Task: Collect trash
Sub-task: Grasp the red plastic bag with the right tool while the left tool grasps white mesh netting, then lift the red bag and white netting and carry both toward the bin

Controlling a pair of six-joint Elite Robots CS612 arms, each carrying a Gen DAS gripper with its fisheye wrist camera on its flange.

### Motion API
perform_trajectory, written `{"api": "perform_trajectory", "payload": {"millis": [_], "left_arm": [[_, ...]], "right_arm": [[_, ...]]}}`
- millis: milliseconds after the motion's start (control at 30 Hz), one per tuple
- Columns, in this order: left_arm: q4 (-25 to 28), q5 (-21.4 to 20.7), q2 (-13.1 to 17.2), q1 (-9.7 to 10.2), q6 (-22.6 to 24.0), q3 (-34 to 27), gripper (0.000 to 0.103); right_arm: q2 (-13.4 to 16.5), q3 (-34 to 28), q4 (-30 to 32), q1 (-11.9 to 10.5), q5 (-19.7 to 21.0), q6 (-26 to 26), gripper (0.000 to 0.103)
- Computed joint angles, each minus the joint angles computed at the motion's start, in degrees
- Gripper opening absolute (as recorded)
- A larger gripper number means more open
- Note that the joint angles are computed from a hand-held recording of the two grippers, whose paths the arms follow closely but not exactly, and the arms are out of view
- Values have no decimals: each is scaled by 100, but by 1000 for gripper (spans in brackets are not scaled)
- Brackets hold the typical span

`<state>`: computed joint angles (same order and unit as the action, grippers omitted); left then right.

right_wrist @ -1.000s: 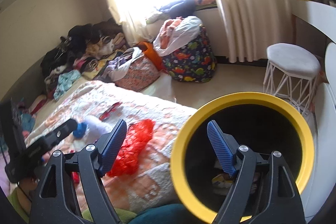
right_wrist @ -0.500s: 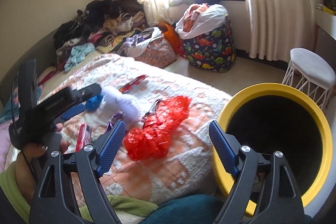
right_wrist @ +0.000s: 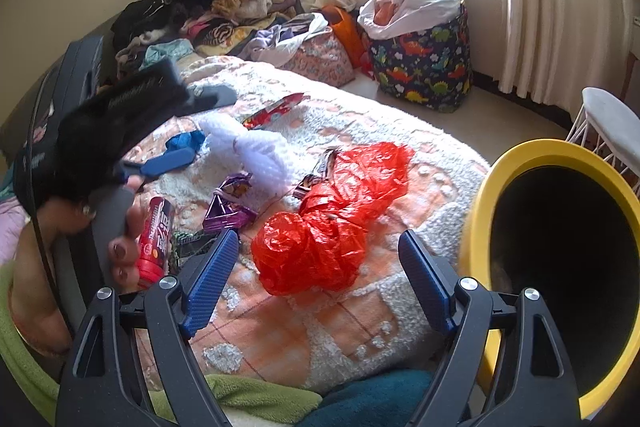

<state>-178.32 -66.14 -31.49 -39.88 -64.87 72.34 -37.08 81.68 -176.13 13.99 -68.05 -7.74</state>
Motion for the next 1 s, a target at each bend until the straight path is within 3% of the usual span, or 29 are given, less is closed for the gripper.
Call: {"api": "perform_trajectory", "payload": {"millis": [333,400,467,633,833,1000], "left_arm": [[485,-601,179,195,-440,-386,84],[597,-701,220,216,-532,-452,82],[659,-757,258,227,-581,-500,72],[719,-833,294,236,-718,-508,61],[586,-861,285,219,-749,-430,36],[207,-722,248,165,-763,-287,28]], "right_arm": [[193,-357,614,115,-140,-107,79],[235,-445,835,138,-168,-177,70],[258,-502,1038,134,-133,-214,58],[283,-528,1153,76,39,-90,35],[256,-418,890,55,118,-35,28],[205,-264,570,11,247,-33,26]]}}
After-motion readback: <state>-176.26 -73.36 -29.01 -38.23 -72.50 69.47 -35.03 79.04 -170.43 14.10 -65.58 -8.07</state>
